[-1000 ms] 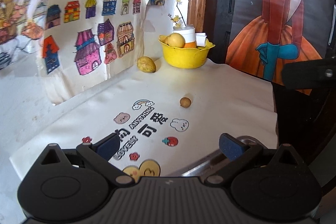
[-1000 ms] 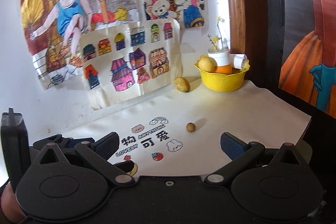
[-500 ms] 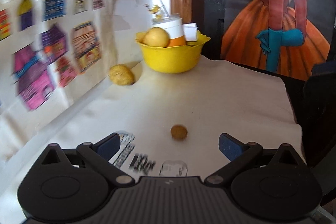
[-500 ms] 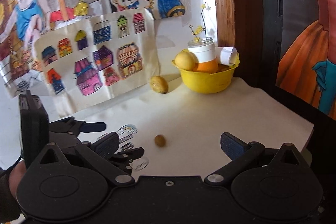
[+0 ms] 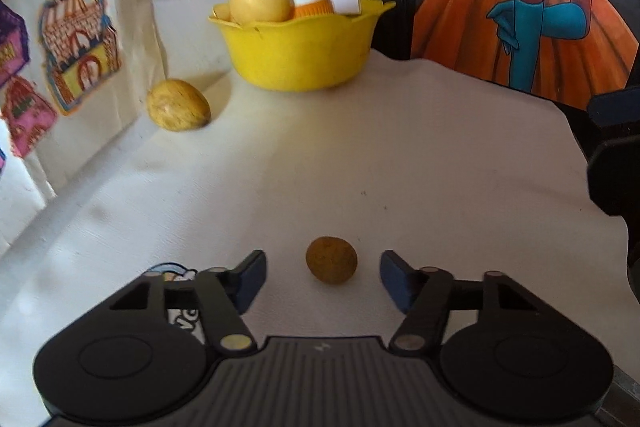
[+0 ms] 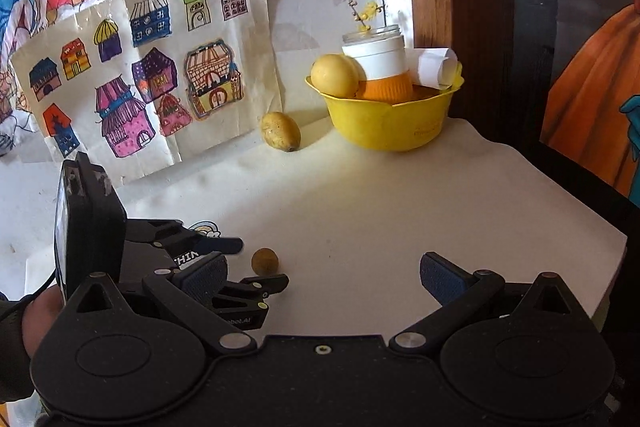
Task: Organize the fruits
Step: 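Grasp the small brown round fruit with the left gripper, then grasp the yellow pear beside the yellow bowl with the right gripper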
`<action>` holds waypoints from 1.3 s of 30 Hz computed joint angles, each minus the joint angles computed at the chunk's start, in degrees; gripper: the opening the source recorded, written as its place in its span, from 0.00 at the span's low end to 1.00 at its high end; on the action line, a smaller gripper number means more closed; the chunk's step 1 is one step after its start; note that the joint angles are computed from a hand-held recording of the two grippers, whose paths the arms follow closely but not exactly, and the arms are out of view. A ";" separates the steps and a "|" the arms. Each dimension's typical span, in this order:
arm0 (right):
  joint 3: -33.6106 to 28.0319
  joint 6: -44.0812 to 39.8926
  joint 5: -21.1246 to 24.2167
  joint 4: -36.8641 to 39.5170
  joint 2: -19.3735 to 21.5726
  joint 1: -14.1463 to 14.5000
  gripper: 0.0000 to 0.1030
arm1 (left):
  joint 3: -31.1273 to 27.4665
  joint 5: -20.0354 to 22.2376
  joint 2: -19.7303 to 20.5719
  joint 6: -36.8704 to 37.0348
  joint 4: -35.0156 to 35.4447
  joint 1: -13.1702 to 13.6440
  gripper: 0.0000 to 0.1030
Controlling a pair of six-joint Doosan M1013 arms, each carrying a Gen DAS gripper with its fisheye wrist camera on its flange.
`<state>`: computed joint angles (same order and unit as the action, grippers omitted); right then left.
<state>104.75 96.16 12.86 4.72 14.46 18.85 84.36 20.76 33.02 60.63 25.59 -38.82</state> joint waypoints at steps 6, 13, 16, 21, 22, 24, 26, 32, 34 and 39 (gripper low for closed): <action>-0.68 -3.19 0.31 3.10 1.06 -0.37 0.99 | 0.24 -1.22 0.29 1.29 -0.17 0.14 0.54; -1.30 -3.09 0.84 3.07 1.85 -0.63 0.99 | 0.37 -2.66 0.36 3.16 0.06 0.19 0.30; -2.03 -4.24 1.53 3.18 2.47 -0.45 0.99 | 0.64 -3.10 0.27 3.52 -0.14 0.25 0.30; -4.61 -9.44 3.78 4.05 4.13 0.30 0.99 | 0.98 -2.99 -0.07 4.63 -1.49 0.57 0.29; -5.41 -11.31 4.37 4.57 4.58 0.51 0.99 | 1.10 -2.85 -0.19 4.61 -1.66 0.68 0.29; -7.55 -16.64 5.63 6.15 5.91 0.87 0.99 | 1.59 -2.71 -0.59 3.80 -1.18 0.96 0.29; -10.17 -23.93 6.98 9.67 7.67 0.93 0.99 | 2.32 -2.65 -1.09 1.80 0.09 1.36 0.29; -18.48 -41.73 9.40 21.78 13.95 1.31 0.99 | 5.36 -2.64 -2.95 -7.91 6.55 2.60 0.29; -21.03 -44.77 9.67 23.21 16.17 1.79 0.99 | 5.95 -2.43 -3.38 -10.09 8.02 2.98 0.29; -26.34 -51.49 8.68 25.29 21.23 2.63 0.99 | 6.67 -2.39 -4.05 -13.10 9.11 3.96 0.29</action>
